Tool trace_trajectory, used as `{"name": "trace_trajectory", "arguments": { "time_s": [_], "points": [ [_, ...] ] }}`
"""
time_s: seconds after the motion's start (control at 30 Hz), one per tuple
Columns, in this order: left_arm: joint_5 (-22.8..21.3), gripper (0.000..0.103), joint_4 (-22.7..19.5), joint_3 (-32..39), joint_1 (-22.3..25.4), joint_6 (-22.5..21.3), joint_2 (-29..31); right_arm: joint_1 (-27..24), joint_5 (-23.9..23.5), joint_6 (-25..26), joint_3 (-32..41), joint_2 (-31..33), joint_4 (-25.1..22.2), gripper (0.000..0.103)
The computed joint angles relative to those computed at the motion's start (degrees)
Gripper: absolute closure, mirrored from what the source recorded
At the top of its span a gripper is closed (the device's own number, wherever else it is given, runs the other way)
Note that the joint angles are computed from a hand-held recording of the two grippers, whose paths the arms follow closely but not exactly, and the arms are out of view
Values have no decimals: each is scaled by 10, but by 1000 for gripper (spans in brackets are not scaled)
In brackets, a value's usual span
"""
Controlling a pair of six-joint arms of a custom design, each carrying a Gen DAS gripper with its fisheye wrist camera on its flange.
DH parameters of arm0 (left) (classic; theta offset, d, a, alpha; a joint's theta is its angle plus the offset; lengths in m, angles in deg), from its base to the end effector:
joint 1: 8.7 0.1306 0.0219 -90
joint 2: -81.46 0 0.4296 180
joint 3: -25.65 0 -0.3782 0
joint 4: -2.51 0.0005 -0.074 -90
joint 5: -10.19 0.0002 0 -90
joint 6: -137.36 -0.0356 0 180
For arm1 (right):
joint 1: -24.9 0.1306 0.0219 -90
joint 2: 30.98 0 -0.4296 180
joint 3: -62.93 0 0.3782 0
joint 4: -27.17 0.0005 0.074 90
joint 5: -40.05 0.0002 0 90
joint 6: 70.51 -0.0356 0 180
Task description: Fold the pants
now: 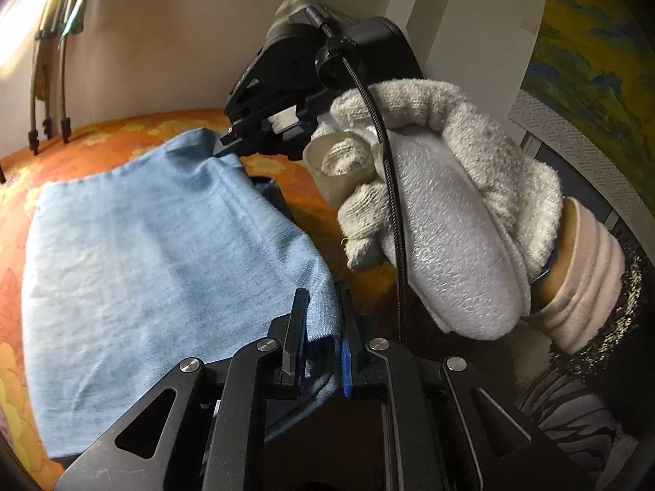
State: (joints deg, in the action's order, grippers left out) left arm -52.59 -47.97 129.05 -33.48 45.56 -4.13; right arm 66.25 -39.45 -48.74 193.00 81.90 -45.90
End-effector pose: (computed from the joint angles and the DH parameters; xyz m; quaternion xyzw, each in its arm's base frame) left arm 0.4537 -0.2279 0.5479 0.2978 0.8402 -0.2898 0.3485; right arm 0.4634 0.3986 0.5478 0.2474 0.9197 0.1883 0.2399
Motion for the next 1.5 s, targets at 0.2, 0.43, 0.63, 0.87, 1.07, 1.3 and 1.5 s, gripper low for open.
{"name": "trace_trajectory", "arguments": {
  "time_s": [0.2,0.43,0.63,0.87,1.07,1.3,1.5],
  "points": [
    [-4,92,-11,12,-3,-9,14,-6,9,-12,-21,-10,-7,98],
    [-11,87,-20,10,-18,-18,19,7,73,13,-4,-20,-11,98],
    [9,83,-37,5,-14,-24,10,12,21,69,21,6,6,98],
    [29,83,-84,-13,19,-83,-22,19,10,91,16,13,5,98],
    [27,82,-131,-28,82,-135,-51,14,35,76,9,17,-43,98],
    [9,82,-118,-21,147,-120,-50,27,72,73,31,12,-72,98],
    [13,82,-121,15,171,-78,-20,71,62,99,76,23,-105,97]
  ]
}}
